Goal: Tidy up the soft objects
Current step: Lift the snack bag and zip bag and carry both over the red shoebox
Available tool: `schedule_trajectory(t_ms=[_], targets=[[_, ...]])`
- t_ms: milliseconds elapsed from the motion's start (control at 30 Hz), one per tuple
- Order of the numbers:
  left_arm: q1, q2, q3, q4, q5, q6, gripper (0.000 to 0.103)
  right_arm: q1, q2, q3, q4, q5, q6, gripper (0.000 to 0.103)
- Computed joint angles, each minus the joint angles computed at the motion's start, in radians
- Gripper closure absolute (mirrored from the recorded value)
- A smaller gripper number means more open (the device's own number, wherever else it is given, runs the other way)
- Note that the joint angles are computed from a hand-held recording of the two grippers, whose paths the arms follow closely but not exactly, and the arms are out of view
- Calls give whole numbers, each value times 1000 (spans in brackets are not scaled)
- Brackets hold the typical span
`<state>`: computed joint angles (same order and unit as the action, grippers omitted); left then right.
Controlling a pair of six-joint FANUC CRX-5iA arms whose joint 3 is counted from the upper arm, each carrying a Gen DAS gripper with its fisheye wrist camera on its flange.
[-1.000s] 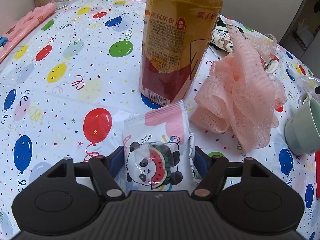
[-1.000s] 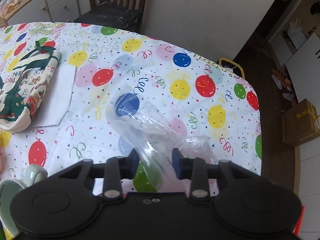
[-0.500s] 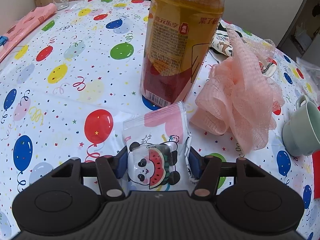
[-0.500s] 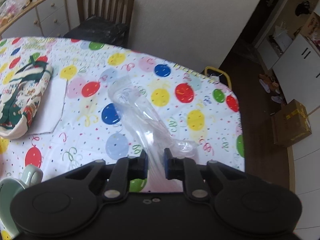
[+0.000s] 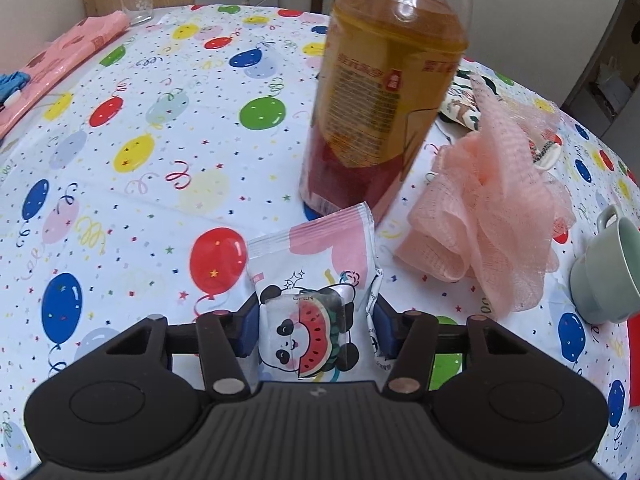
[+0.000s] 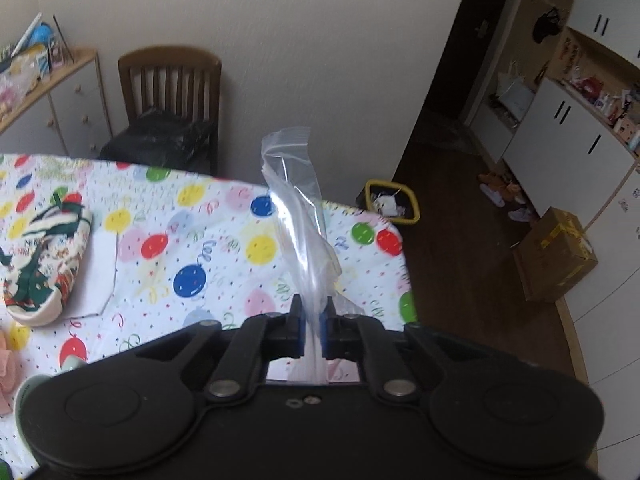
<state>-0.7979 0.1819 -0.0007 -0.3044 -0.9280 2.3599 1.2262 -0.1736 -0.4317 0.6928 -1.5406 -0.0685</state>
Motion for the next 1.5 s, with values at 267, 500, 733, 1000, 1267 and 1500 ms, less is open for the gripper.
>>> schedule_trajectory(t_ms=[267, 500, 733, 1000, 1267, 1500], targets=[[-30, -41, 16, -45, -30, 32, 49, 110, -74, -7, 65, -105, -83, 97], [-78, -71, 48, -61, -66, 44, 49, 231, -137, -6, 119, -217, -141, 97], [-147, -60, 124, -44, -79, 4, 49, 369, -188, -20, 114, -312, -229, 97], [-216, 1, 225, -5, -53, -77, 48, 536, -240, -50, 65, -387, -363, 97], [-271, 123, 376, 46, -58, -182, 48, 673, -294, -102, 11, -416, -534, 97], [-304, 244, 537, 110, -80, -271, 48, 781, -342, -160, -28, -425, -703, 97]])
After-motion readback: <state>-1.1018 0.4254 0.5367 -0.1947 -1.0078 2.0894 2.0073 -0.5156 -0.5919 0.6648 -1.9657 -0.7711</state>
